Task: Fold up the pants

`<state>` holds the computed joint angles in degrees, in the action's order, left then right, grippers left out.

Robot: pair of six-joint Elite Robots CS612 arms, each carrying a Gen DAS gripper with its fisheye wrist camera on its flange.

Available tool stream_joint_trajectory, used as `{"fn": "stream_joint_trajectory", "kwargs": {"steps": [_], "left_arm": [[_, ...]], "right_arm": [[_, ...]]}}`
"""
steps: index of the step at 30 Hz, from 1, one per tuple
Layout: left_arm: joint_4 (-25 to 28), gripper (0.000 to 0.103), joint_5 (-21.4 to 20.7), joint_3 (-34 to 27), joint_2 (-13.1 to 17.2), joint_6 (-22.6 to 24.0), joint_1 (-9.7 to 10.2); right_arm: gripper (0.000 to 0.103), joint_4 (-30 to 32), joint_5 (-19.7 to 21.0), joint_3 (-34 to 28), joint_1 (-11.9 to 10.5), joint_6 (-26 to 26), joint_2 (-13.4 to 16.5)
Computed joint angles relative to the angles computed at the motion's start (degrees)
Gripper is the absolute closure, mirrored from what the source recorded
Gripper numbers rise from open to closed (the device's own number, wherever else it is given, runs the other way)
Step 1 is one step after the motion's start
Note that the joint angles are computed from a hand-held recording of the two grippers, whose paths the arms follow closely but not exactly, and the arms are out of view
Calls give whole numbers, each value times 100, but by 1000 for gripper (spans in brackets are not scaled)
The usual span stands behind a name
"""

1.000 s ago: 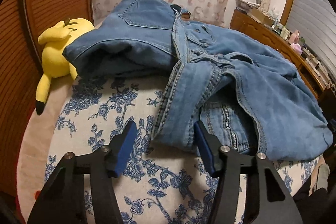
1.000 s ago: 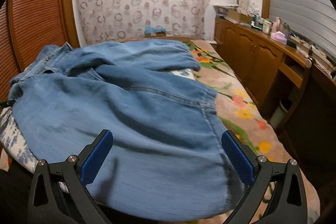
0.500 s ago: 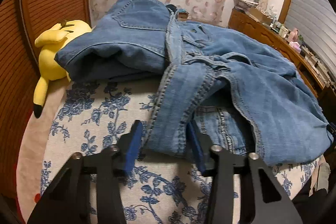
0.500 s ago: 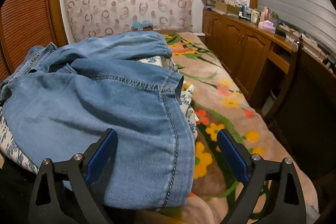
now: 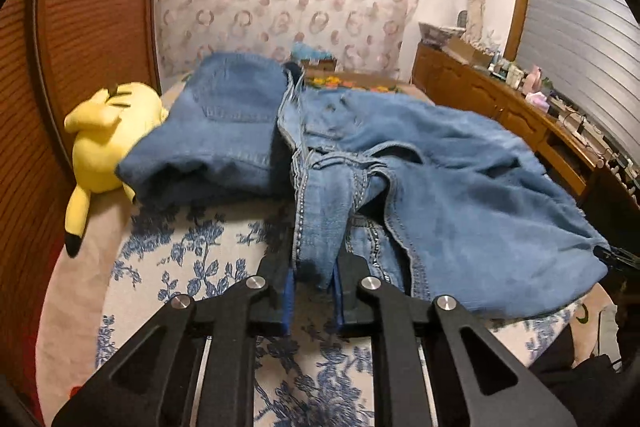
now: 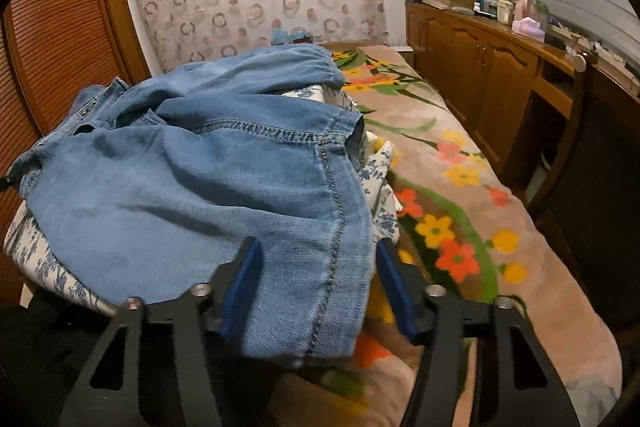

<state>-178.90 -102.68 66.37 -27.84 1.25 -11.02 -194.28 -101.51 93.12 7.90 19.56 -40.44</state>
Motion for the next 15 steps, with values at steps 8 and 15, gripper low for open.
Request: {"fn": "stream_joint_trajectory", "kwargs": {"steps": [8, 15], "left_arm": [[-503, 89, -107, 262, -194, -68, 21], [-1186, 90, -128, 622, -434, -204, 29]], "right_arm": [[87, -99, 274, 62, -144, -255, -98], [93, -643, 261, 228, -196, -517, -282]]}}
